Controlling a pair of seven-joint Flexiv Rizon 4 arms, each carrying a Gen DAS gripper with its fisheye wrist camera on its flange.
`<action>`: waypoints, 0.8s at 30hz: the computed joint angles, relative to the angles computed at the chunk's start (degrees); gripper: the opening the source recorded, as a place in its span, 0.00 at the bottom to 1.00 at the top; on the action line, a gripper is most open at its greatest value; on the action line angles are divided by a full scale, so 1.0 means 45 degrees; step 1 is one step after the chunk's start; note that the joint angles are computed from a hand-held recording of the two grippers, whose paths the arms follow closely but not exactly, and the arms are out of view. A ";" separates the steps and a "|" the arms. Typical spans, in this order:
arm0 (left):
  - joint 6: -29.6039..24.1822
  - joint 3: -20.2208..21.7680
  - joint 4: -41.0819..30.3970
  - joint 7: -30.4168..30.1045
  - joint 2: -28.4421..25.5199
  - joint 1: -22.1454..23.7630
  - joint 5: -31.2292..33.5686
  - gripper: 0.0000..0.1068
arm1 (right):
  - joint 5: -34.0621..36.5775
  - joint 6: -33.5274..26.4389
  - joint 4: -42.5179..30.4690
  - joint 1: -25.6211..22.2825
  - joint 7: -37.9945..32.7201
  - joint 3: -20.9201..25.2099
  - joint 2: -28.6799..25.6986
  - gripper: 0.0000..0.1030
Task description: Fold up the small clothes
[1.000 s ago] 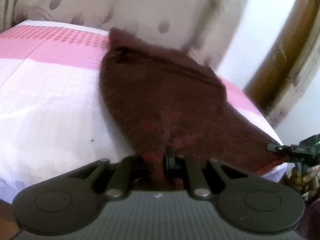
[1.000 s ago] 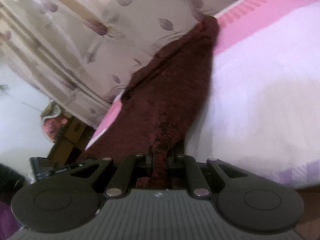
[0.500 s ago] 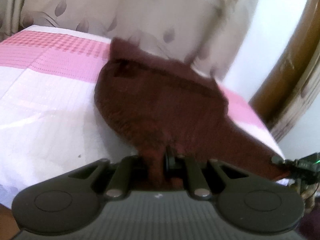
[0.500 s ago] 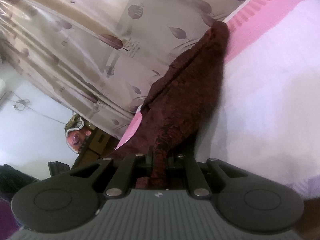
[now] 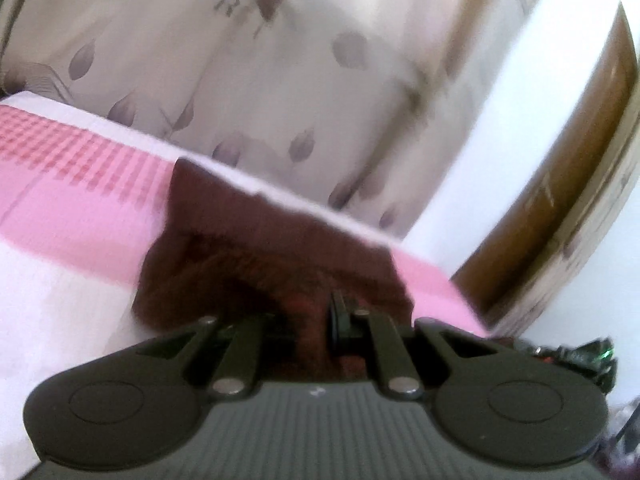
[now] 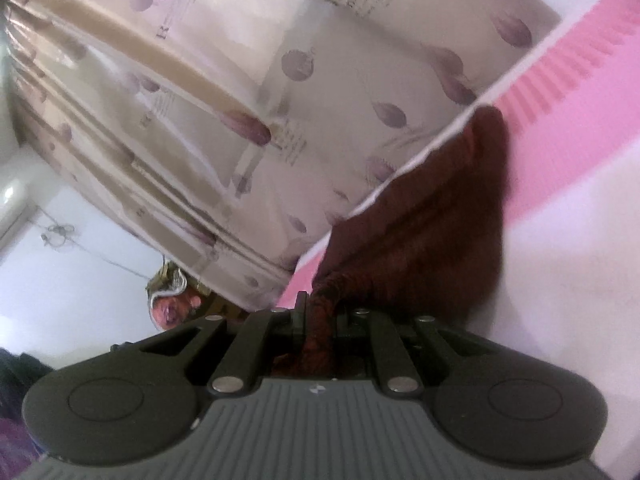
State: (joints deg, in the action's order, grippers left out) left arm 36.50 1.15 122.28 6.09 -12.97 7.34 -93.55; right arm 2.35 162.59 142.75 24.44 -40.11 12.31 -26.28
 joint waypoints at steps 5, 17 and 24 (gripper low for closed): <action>0.0853 -0.0716 -0.2095 -0.0609 -0.1574 -0.0172 -0.0614 0.11 | -0.1933 -0.1873 -0.1443 -0.1311 0.0545 -0.0752 0.0224 0.14; 0.3430 -0.2288 -0.6050 -0.1816 -0.4858 -0.0342 -0.0294 0.11 | -0.4173 -0.5020 -0.5589 -0.3435 0.2521 -0.1141 -0.2065 0.14; 0.4847 -0.2868 -0.7071 -0.1366 -0.5672 -0.0484 -0.0283 0.12 | -0.3705 -0.5640 -0.7165 -0.3474 0.3038 -0.1209 -0.3234 0.14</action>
State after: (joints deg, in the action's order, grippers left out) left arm 58.31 -11.75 90.46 -0.06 -38.49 5.17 -94.82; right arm -14.32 137.21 110.50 8.80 -26.44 6.87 -40.83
